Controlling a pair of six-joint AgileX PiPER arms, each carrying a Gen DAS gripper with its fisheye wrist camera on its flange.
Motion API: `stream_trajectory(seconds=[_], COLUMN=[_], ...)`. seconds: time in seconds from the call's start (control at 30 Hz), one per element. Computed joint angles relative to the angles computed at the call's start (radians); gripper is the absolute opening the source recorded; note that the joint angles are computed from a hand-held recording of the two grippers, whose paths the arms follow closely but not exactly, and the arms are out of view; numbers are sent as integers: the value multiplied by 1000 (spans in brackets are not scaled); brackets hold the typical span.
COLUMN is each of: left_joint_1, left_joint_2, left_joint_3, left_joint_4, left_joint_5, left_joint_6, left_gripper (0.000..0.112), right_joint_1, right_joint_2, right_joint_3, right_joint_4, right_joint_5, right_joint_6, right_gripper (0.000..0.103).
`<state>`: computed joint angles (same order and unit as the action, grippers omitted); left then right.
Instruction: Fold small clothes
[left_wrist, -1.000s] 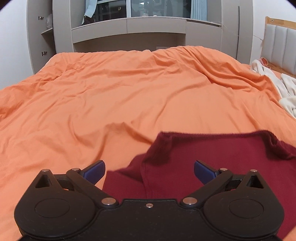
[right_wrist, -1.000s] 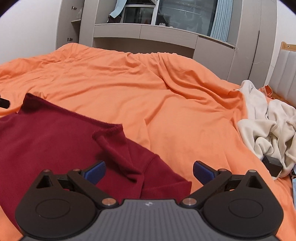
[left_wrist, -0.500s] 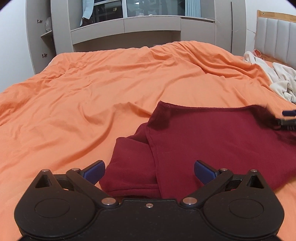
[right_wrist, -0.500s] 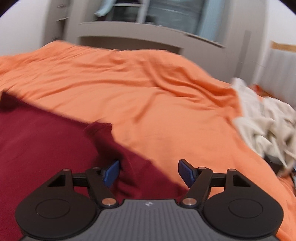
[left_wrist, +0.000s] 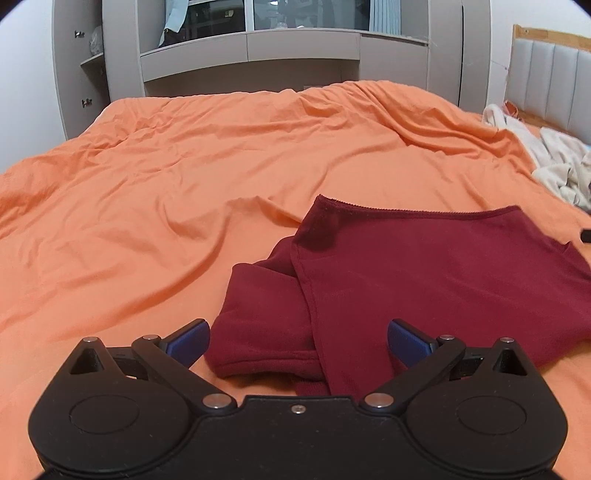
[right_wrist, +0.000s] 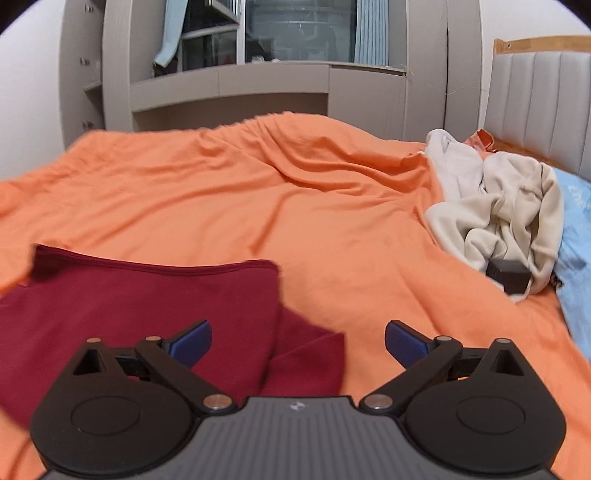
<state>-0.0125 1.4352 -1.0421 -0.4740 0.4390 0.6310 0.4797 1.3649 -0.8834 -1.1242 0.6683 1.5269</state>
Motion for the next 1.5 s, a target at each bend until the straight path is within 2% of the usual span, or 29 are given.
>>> stream_trajectory(seconds=[0.1, 0.27, 0.37, 0.43, 0.53, 0.6, 0.67, 0.73, 0.77, 0.83, 0.87, 0.97, 1.03, 1.1, 1.2, 1.27, 1.33, 1.47, 1.5], left_joint_1=[18, 32, 37, 54, 85, 111, 141, 164, 177, 189, 184, 130, 114, 124, 133, 155, 180, 197, 196], left_joint_2=[-40, -88, -109, -125, -148, -151, -142, -122, -114, -102, -103, -124, -139, -164, -225, -230, -204, -140, -135], left_joint_3=[38, 92, 118, 137, 163, 170, 172, 163, 160, 155, 158, 182, 195, 209, 242, 233, 215, 176, 178], left_joint_4=[-88, -193, -233, -274, -328, -360, -406, -448, -474, -518, -527, -497, -512, -582, -684, -679, -651, -583, -573], left_joint_5=[16, 56, 73, 89, 103, 122, 146, 176, 201, 240, 239, 143, 98, 97, 56, 78, 136, 229, 231], left_joint_6=[81, 166, 198, 231, 264, 278, 306, 325, 342, 373, 383, 351, 356, 409, 513, 525, 499, 427, 424], left_gripper=[102, 102, 102, 102, 100, 91, 88, 76, 66, 53, 44, 0, 0, 0, 0, 0, 0, 0, 9], right_joint_1=[92, 236, 283, 277, 242, 221, 207, 199, 200, 206, 212, 241, 275, 322, 386, 408, 409, 363, 354], right_joint_2=[-96, -187, -216, -232, -238, -241, -238, -232, -227, -219, -219, -220, -219, -236, -289, -304, -287, -258, -260], right_joint_3=[79, 162, 197, 217, 237, 247, 247, 246, 246, 247, 250, 254, 251, 252, 264, 266, 252, 233, 238], right_joint_4=[10, 23, 32, 56, 95, 111, 121, 133, 133, 121, 107, 63, 33, -18, -74, -88, -65, 4, 14], right_joint_5=[28, 94, 123, 104, 44, 10, -9, -26, -33, -33, -34, -11, 27, 81, 153, 172, 177, 135, 123], right_joint_6=[90, 180, 242, 258, 257, 254, 244, 238, 243, 255, 270, 319, 347, 396, 453, 456, 424, 353, 351], right_gripper=[101, 83, 67, 52, 50, 48, 46, 39, 37, 19, 16, 10, 8, 7, 7, 7, 7, 9, 10])
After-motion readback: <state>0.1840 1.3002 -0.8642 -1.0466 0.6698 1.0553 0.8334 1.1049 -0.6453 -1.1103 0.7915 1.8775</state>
